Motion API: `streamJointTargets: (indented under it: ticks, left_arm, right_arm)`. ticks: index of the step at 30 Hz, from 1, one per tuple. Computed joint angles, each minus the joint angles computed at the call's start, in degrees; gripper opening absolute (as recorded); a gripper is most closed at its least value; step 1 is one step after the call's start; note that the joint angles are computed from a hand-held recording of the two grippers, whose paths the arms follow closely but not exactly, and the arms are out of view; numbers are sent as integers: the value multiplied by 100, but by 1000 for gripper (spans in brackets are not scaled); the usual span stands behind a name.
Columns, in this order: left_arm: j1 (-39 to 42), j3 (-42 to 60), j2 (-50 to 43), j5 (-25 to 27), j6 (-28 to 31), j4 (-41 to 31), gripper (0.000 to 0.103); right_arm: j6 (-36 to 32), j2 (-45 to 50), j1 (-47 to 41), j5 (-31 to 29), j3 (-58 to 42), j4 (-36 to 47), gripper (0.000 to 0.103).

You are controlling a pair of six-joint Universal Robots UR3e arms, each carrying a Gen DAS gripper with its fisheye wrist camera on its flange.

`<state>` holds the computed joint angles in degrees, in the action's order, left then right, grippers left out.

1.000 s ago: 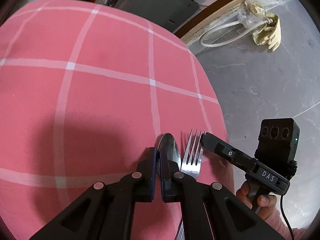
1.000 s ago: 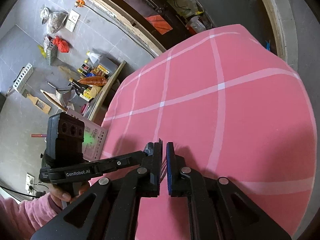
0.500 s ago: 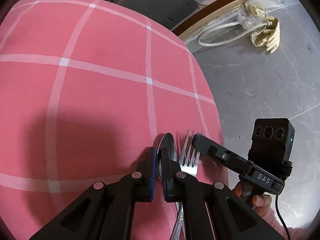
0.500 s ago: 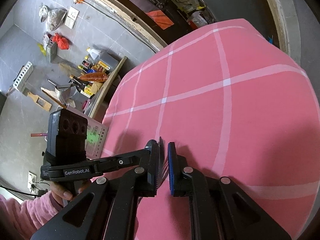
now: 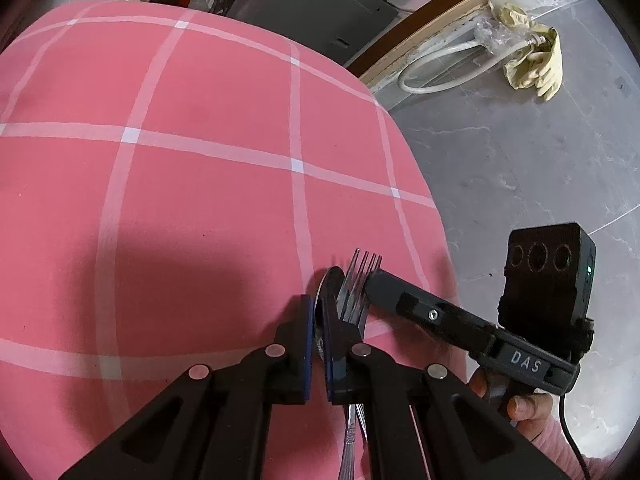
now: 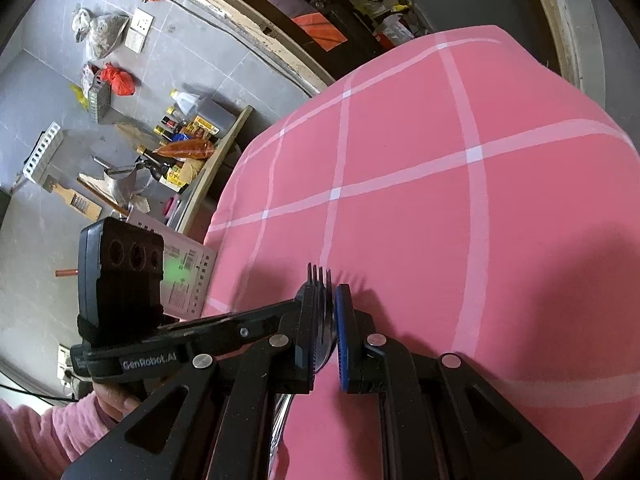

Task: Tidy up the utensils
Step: 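Lift the fork and spoon and carry both toward the white holder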

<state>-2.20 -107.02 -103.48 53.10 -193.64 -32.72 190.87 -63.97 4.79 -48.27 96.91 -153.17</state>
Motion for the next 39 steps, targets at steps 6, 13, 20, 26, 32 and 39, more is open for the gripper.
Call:
streamJointTargets:
  ticks: [6,13,20,26,32,39]
  left_arm:
    - [-26,-26,-26,54,-98,111,5]
    - [-55,-107,29,87,-174,256,3]
    - [-177,-506,894,620,-179,472,2]
    - [-342,-806,2254,1500,-97,501,2]
    - [134,-394,3545,1589,293,-184,2]
    - [1974,766,4487,356,1267,-1991,2]
  right_arm:
    - [25,259,-10,188,-171,-91,8]
    - [-120,130,-38,256,41,-380,4]
    - [59,-1227,-288,25,1170,-867,2]
    - [323,-2723,-68,-831,1172,-667,2]
    - [396,-2928,608,-2065,-219,-305,2]
    - [409,-1766,1579,-3013,-2935,299,2]
